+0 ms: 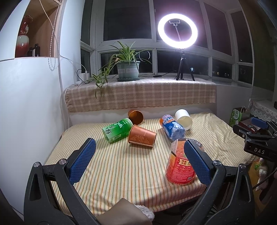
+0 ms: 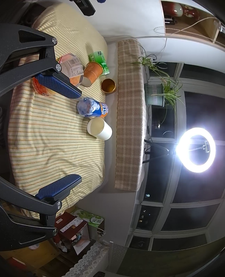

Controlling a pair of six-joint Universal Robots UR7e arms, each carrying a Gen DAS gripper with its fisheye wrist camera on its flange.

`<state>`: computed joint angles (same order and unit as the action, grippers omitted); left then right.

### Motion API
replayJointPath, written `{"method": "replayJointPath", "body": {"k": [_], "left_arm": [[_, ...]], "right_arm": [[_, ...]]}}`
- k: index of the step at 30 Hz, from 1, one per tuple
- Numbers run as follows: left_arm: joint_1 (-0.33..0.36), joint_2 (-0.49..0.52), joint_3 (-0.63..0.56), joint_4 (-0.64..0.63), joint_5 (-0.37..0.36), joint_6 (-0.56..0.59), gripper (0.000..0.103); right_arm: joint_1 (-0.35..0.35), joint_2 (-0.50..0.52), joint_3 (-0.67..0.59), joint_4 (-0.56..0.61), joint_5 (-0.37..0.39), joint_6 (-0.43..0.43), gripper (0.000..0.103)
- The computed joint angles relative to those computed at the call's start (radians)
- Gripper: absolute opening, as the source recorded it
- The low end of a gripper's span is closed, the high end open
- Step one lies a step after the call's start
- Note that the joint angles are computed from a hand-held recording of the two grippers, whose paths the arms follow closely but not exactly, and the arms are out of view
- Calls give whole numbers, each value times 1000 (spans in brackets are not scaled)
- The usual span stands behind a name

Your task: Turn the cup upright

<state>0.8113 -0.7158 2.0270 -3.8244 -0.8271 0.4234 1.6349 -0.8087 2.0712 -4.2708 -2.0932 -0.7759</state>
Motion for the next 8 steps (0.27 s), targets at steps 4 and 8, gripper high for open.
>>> {"method": "replayJointPath", "body": {"k": [4, 8], "left_arm": [[1, -1, -1, 3, -2, -1, 103], [1, 1, -1, -1, 1, 4, 103]], "right_arm": [[-1, 3, -1, 3, -3, -2, 89], [-1, 4, -2, 13, -4, -1, 89]]}}
